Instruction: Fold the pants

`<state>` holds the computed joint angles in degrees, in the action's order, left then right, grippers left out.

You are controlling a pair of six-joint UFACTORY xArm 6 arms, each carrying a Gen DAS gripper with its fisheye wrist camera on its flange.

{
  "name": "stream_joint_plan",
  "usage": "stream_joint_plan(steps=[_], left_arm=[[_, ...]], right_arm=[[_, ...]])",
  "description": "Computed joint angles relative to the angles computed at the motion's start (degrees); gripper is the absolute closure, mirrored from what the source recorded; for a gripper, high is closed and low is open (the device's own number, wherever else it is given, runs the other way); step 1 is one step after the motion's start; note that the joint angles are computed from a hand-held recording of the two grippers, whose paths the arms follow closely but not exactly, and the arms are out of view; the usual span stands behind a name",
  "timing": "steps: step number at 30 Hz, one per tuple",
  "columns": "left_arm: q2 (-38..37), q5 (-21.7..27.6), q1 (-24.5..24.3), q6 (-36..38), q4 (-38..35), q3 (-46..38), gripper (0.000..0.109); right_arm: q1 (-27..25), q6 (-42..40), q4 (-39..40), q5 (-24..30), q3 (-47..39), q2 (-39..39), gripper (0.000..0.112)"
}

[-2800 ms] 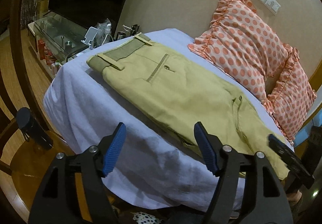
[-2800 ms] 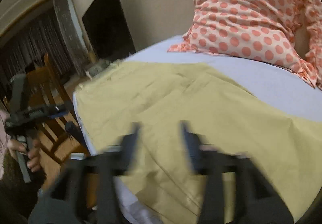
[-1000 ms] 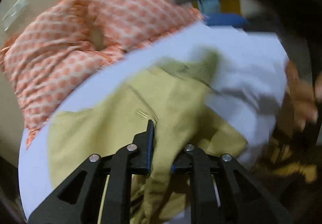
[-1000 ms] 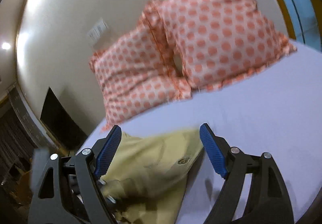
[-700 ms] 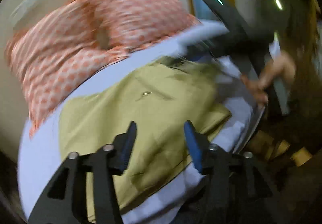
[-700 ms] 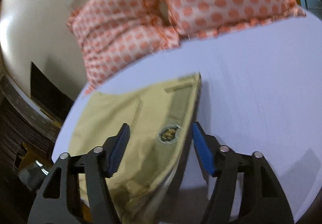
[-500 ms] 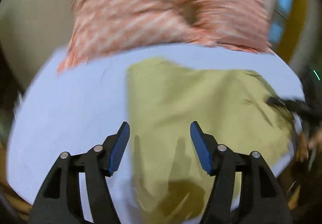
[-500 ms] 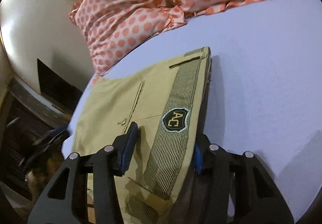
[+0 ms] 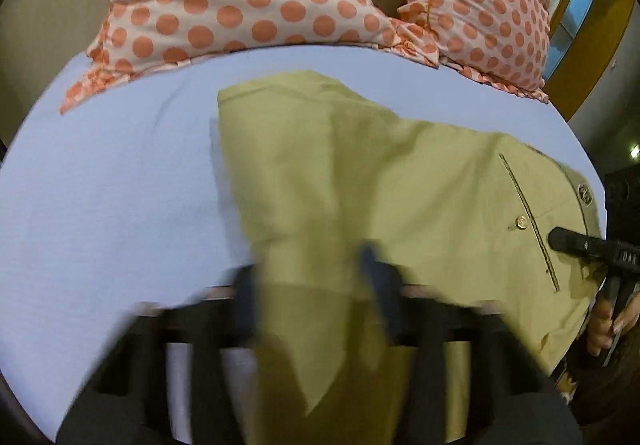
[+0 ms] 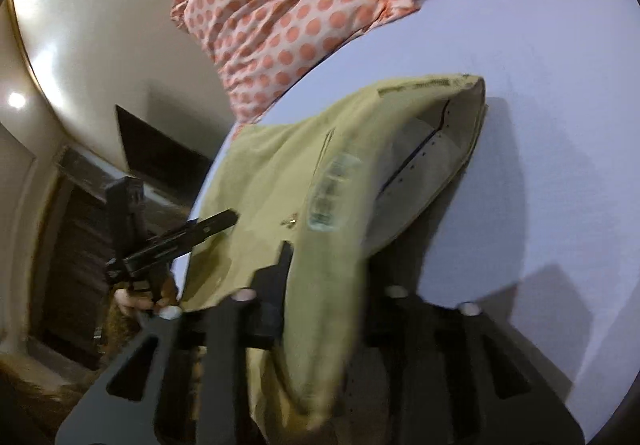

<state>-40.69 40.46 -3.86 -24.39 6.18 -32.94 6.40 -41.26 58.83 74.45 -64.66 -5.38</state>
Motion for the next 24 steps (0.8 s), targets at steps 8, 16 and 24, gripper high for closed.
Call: stream_joint_plan(steps=[8,16,24], left_arm=[[11.88,-8.93,1.45,-0.94,7.11,-11.52,0.099],[23.02,-4.81,1.94,-14.51,24.55,-19.81,0.085],[15.97,-10.07,-3.04,-6.13,9.91,-12.54,0.056]], right_arm=[[2.94,0.79,4.38,-7.99,-16.22,9.56,0.095],[8.57,15.85,-23.71,-28.74,-17.33,12.71,0.067],[11.06,9.03,-17.67,-22.66,-11.91,6.77,0.048]])
